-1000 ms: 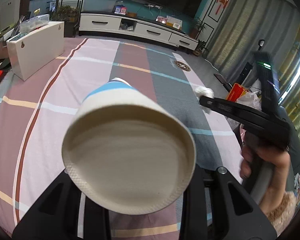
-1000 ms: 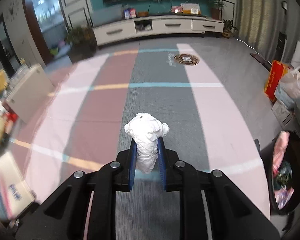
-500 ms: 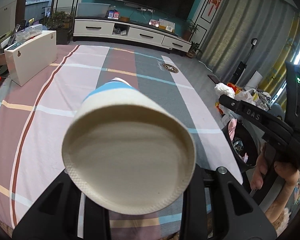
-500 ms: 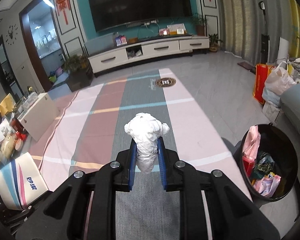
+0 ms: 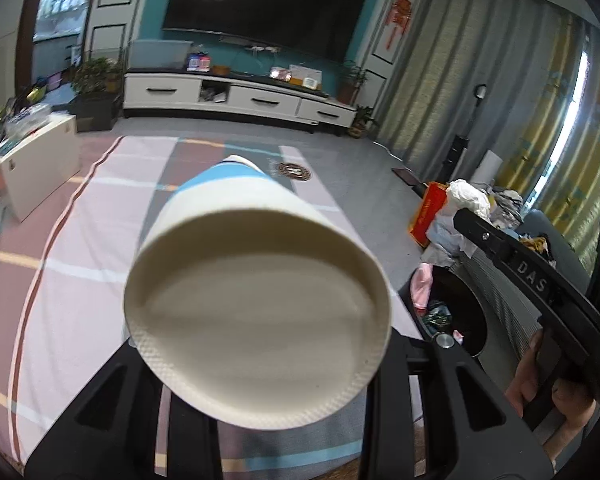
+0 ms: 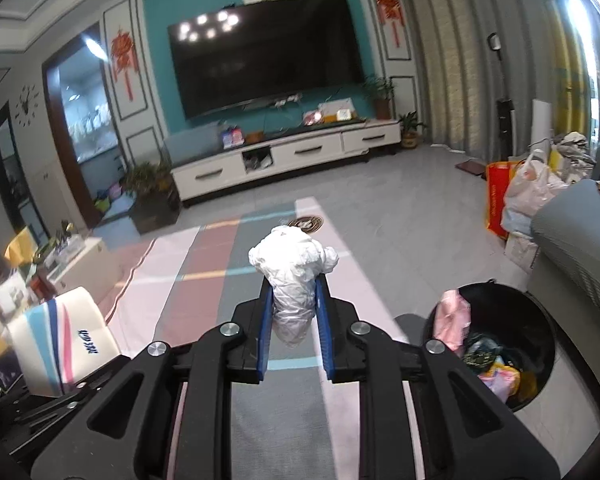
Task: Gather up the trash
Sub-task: 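Carry the paper cup and tissue over the black bin with both tools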
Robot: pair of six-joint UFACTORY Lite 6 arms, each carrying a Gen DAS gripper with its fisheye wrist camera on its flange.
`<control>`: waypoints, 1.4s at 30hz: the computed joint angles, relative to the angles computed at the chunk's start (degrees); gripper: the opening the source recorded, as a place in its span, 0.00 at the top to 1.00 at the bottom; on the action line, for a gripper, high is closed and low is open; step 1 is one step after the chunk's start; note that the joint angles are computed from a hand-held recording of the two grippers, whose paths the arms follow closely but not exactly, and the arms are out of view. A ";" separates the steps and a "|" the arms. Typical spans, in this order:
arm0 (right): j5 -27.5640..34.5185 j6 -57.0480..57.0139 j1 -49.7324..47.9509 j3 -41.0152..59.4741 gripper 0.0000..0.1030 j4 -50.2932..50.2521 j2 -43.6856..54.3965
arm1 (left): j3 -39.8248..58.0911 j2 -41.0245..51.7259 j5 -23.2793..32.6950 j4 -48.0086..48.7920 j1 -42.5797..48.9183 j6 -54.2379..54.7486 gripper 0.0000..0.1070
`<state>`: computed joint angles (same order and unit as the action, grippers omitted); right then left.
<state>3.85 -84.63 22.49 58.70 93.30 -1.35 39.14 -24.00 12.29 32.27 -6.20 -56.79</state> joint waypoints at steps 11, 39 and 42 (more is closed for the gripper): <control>4.11 -16.90 -14.96 -7.38 0.79 18.89 -8.29 | 13.10 16.70 -2.29 15.14 -12.12 -16.21 0.70; 14.31 2.22 -41.88 -0.05 0.79 6.71 15.15 | 79.04 79.62 8.92 -58.40 -21.34 58.46 0.70; 15.52 8.56 -42.53 4.07 0.79 0.96 20.14 | 87.61 86.38 13.58 -63.21 -20.35 62.23 0.68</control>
